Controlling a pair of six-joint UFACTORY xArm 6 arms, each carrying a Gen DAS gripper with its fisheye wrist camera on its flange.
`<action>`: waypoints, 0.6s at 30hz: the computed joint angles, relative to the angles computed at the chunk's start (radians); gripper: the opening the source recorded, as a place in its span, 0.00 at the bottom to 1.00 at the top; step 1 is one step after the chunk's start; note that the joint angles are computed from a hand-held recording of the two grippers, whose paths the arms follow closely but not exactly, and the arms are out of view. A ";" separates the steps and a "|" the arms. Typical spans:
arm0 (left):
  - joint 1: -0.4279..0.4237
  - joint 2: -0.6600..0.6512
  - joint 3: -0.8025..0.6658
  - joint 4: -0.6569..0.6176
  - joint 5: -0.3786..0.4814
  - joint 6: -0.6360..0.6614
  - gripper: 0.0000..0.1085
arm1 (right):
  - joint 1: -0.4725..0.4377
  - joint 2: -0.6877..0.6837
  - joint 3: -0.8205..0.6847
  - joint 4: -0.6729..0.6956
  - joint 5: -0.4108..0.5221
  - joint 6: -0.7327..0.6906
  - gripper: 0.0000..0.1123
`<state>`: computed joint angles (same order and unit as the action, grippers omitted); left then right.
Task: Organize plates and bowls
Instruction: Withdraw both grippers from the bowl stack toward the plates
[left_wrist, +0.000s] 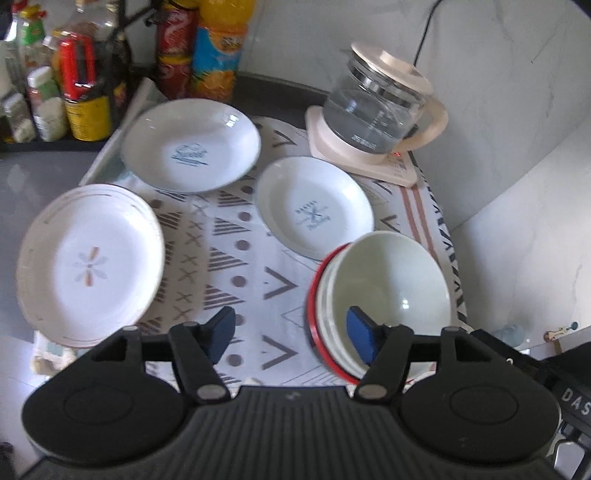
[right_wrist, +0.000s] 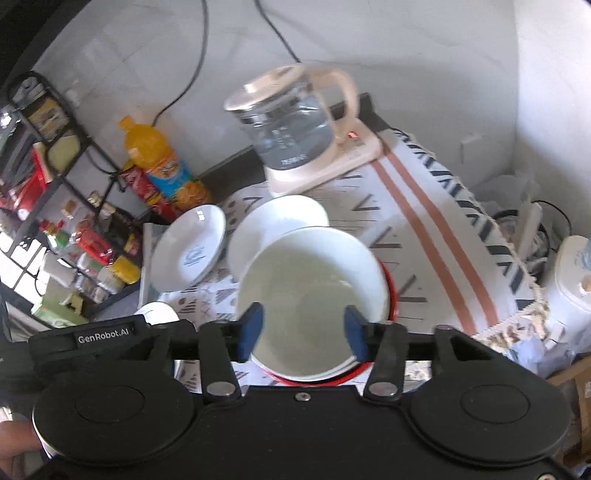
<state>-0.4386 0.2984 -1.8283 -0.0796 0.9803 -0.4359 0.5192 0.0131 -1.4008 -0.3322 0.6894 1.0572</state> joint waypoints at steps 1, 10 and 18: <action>0.001 -0.018 0.022 0.016 -0.007 -0.012 0.63 | 0.007 0.005 -0.007 0.000 -0.001 -0.015 0.54; 0.025 -0.166 0.206 0.096 -0.064 -0.049 0.71 | 0.054 0.048 -0.064 0.017 -0.015 -0.140 0.72; 0.057 -0.238 0.288 0.136 -0.073 -0.093 0.72 | 0.088 0.104 -0.154 0.014 0.014 -0.204 0.76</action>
